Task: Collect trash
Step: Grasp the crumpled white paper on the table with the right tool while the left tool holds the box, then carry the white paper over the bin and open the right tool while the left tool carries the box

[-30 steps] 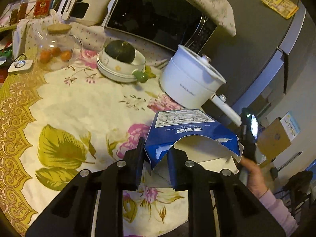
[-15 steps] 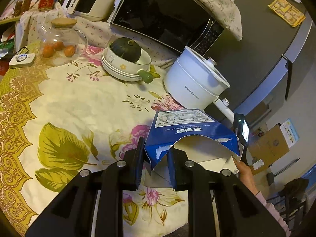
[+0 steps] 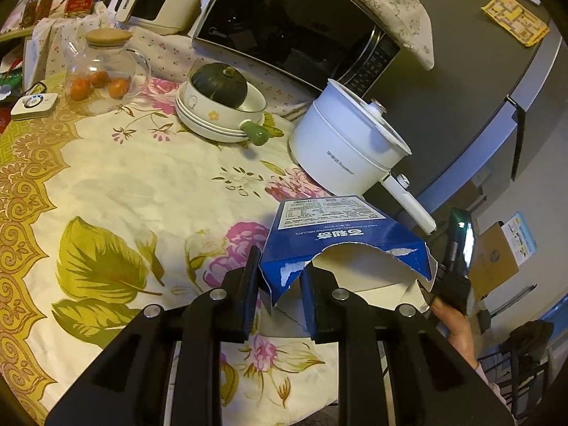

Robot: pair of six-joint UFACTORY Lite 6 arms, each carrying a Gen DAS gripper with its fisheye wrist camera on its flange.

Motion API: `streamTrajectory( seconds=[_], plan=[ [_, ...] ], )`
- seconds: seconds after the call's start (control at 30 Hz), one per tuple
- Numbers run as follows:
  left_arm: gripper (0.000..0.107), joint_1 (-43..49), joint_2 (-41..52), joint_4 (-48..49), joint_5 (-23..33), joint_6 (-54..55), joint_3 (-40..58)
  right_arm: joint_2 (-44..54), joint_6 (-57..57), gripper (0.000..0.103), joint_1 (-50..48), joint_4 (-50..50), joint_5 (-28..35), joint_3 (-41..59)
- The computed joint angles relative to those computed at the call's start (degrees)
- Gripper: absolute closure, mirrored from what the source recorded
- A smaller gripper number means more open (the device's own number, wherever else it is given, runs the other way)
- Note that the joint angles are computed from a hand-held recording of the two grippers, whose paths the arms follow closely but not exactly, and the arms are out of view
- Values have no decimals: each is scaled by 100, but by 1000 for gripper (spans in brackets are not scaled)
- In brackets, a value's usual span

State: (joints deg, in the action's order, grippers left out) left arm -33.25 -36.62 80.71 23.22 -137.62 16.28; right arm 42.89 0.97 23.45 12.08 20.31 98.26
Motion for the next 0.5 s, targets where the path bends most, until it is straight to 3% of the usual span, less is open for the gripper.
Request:
streamTrajectory(
  seconds=[0.5],
  plan=[
    [85, -1317, 1202, 628, 745, -1054, 709, -2805, -1292, 65, -1008, 783, -736, -3422]
  ],
)
